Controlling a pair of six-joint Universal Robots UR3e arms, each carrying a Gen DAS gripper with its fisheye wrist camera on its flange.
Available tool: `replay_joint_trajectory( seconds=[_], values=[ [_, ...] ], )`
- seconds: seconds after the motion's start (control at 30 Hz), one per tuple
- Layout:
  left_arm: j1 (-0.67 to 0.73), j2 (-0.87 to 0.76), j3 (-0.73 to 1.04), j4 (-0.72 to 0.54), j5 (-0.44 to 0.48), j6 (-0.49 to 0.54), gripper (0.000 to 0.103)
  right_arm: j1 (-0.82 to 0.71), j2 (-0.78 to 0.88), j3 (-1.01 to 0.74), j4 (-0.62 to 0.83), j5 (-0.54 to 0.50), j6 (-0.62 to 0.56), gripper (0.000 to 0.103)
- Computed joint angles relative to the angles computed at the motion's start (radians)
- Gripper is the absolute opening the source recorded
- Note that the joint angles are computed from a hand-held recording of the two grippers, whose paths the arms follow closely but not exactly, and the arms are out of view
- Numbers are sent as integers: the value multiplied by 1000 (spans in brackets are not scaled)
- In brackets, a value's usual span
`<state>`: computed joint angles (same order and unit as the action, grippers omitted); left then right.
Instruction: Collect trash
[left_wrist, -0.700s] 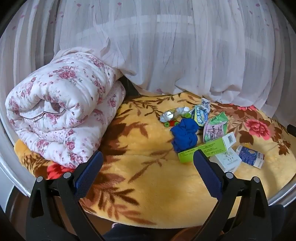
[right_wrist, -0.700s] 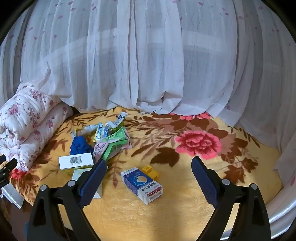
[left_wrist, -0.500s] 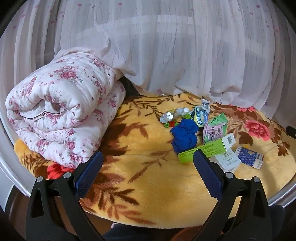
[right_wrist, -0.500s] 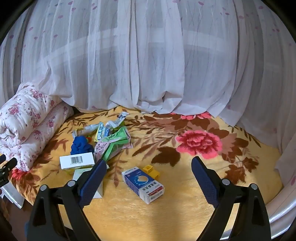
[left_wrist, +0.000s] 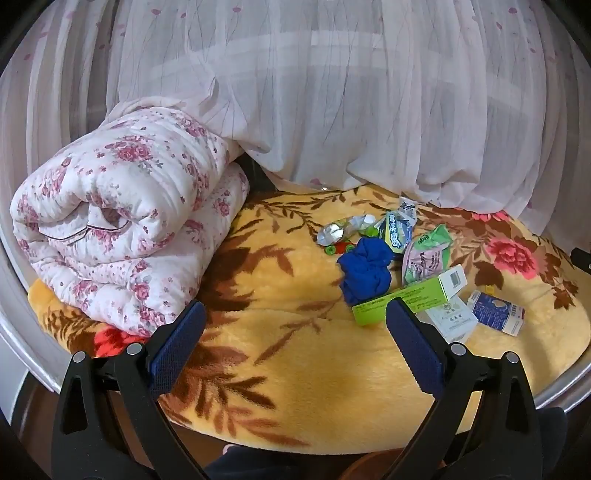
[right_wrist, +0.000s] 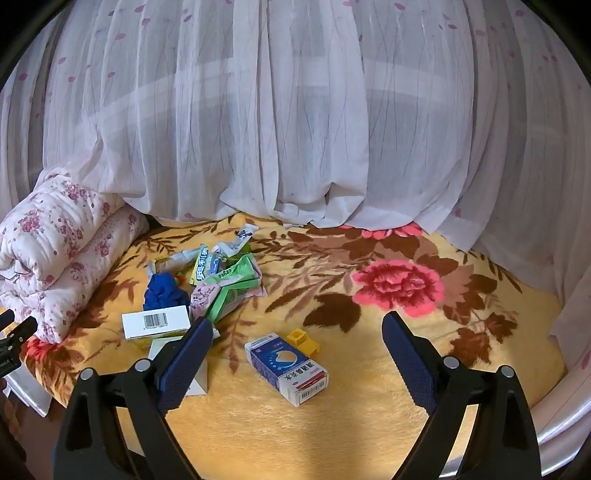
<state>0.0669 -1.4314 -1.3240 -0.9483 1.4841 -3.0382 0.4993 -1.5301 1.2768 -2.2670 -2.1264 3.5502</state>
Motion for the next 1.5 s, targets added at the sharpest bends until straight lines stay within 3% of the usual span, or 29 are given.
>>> replay_joint_trajectory(
  seconds=[1.1, 1.17, 1.5],
  values=[
    [-52, -26, 43, -22, 39, -17, 95, -25, -35, 52, -24, 25, -8, 91],
    [-51, -25, 42, -22, 37, -16, 95, 11, 3, -17, 15, -2, 14, 91],
    [-33, -13, 6, -12, 15, -12, 95, 9, 1, -42, 57, -2, 26, 91]
  ],
)
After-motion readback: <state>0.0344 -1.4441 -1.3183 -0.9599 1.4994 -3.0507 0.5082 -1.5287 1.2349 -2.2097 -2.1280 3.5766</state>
